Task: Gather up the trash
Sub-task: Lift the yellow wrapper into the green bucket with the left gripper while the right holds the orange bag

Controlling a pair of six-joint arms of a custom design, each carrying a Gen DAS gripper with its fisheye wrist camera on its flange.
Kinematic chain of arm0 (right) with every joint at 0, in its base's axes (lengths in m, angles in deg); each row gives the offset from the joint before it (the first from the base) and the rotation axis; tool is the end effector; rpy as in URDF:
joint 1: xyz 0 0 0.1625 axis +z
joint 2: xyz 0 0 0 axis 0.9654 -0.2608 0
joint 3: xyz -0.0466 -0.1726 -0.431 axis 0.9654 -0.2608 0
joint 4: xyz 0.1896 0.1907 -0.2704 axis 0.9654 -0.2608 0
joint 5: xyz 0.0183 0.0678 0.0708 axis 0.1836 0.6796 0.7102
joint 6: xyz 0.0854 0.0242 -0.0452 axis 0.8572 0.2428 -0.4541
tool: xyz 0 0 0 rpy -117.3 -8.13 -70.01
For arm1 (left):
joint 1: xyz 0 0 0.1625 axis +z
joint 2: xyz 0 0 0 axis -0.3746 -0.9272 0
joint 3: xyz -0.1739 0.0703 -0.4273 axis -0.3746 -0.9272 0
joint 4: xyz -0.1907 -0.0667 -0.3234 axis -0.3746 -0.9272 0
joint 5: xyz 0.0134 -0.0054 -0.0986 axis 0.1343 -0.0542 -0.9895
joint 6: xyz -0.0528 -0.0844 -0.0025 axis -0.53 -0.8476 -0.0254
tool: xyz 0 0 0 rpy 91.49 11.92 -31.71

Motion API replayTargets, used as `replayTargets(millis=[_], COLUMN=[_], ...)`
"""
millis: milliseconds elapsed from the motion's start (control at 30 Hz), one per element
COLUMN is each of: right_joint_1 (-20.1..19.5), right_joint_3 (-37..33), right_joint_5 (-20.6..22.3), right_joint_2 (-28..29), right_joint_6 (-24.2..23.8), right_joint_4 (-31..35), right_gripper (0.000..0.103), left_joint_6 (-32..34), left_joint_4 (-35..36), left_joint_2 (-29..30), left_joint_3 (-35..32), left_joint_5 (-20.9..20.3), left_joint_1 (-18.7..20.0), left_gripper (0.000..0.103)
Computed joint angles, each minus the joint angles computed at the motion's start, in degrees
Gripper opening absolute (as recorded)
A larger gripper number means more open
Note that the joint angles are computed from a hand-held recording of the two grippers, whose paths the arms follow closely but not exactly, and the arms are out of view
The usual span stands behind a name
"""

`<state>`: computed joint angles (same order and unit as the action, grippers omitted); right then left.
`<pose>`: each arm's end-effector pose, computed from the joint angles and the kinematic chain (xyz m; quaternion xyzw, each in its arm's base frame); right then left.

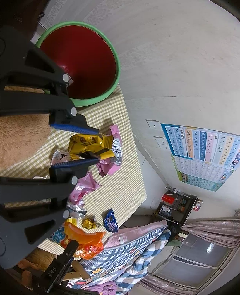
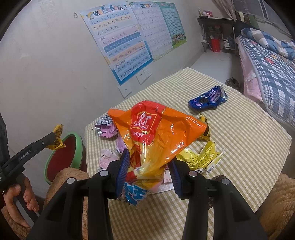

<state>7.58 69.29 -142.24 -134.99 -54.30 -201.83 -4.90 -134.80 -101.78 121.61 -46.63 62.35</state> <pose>0.0501 -0.4788 0.2646 0.1137 -0.9213 0.3146 0.1982 -0.2624 -0.5028 0.0494 0.1248 0.8772 -0.3728 0.2757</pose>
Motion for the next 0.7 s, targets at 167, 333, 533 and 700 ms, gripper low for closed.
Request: replayTargets(millis=[167,333,533,700], right_joint_1=[0.32,1.07,3.29,5.81], right_joint_3=[0.18,0.27,-0.48,-1.76], right_joint_5=[-0.13,-0.02,0.61,0.77], right_joint_2=[0.09,-0.18,-0.48,0.28], right_joint_6=[-0.28,-0.47,-0.22,-0.05], right_joint_4=[-0.70,-0.48,0.57,1.68], right_gripper=[0.041,0.042,0.043,0.043], left_joint_6=[-0.93,-1.07,-0.88,-1.34], left_joint_4=[0.90,0.21,-0.50,-1.38], left_joint_2=[-0.23,-0.09,-0.33,-0.81], left_joint_3=[0.03,0.47,0.77,1.60], left_joint_5=[-0.38,-0.74,-0.51,0.16], left_joint_1=[0.16,0.23,0.31,0.34], left_gripper=[0.025,0.025,0.026,0.026])
